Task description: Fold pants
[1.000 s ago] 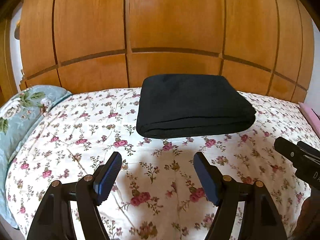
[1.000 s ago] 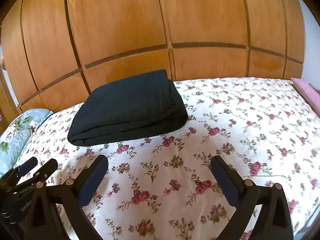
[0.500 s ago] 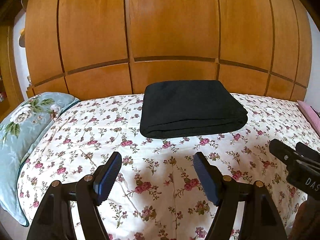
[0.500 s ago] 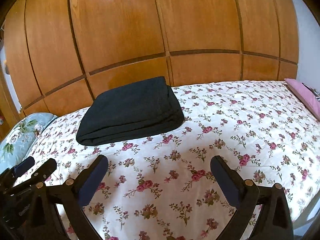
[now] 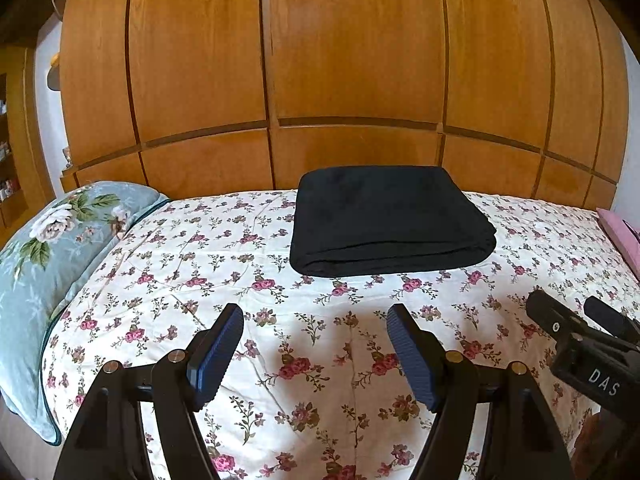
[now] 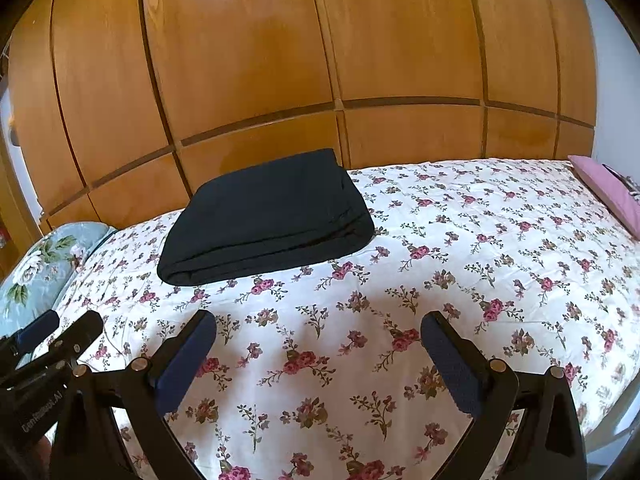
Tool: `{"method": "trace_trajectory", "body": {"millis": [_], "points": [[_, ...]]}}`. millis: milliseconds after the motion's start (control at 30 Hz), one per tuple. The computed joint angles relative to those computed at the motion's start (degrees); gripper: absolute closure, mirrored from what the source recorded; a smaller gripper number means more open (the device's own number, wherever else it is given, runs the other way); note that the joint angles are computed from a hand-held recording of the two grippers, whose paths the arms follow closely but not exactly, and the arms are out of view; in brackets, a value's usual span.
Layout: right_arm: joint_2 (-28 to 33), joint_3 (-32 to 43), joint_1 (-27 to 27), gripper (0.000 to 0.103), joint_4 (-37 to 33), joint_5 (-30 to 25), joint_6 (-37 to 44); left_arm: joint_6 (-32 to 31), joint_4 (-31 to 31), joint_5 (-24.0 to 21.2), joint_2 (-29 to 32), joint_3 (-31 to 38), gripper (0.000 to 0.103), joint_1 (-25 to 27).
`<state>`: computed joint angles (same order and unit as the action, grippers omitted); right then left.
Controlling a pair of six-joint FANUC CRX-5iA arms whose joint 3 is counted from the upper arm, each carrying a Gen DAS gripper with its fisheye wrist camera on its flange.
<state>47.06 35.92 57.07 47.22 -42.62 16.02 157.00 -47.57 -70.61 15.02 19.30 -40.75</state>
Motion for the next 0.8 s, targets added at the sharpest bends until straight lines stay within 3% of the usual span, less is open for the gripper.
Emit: {"method": "trace_trajectory", "body": {"millis": [800], "points": [[1.7,3.2,0.5,0.001,-4.2,-1.3,4.4,-0.4,3.7,0.8,0.0,-1.1,0.028,1.9]]}}
